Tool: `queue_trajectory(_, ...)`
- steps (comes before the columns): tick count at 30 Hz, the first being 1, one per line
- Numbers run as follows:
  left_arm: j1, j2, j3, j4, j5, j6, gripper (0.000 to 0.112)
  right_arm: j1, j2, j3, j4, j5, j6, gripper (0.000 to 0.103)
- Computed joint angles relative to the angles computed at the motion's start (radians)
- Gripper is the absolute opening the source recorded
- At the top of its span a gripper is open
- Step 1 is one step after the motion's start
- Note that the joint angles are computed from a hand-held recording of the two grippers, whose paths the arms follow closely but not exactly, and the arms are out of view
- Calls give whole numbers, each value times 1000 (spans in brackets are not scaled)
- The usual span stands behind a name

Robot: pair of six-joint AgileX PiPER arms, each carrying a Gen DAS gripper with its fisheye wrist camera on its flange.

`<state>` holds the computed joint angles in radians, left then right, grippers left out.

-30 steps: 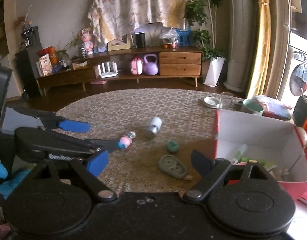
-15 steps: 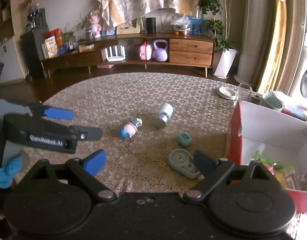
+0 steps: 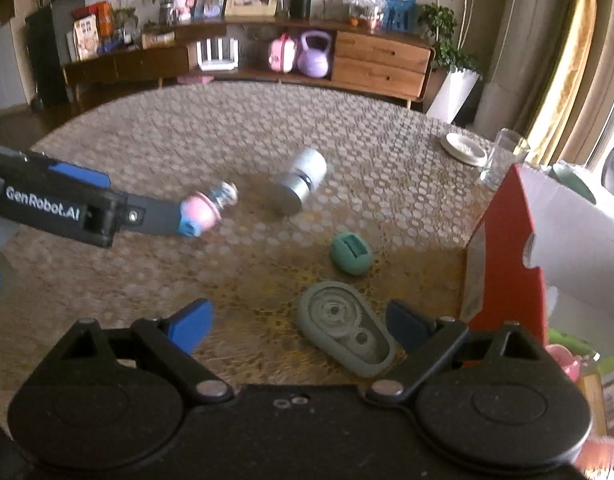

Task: Organize rigid objects
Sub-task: 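Withdraw both tools from the box toward the remaining table items, then grasp the pink-blue toy figure with the left tool while the right tool grasps the grey tape dispenser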

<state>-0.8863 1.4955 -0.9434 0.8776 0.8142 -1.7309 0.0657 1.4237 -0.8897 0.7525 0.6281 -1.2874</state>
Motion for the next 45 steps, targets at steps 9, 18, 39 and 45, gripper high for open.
queue_trajectory(9, 89, 122, -29, 45, -62, 13, 103, 10, 154, -104, -85, -2, 53, 85)
queue_trajectory(18, 138, 183, -44, 61, -101, 26, 103, -27, 215, -164, -81, 74, 54, 80)
queue_trajectory(39, 135, 222, -45, 130, -72, -23, 71, -16, 95, -11, 11, 1, 13, 44)
queue_trajectory(45, 124, 240, -91, 83, -32, 35, 47, -11, 74, 15, 32, -11, 49, 44)
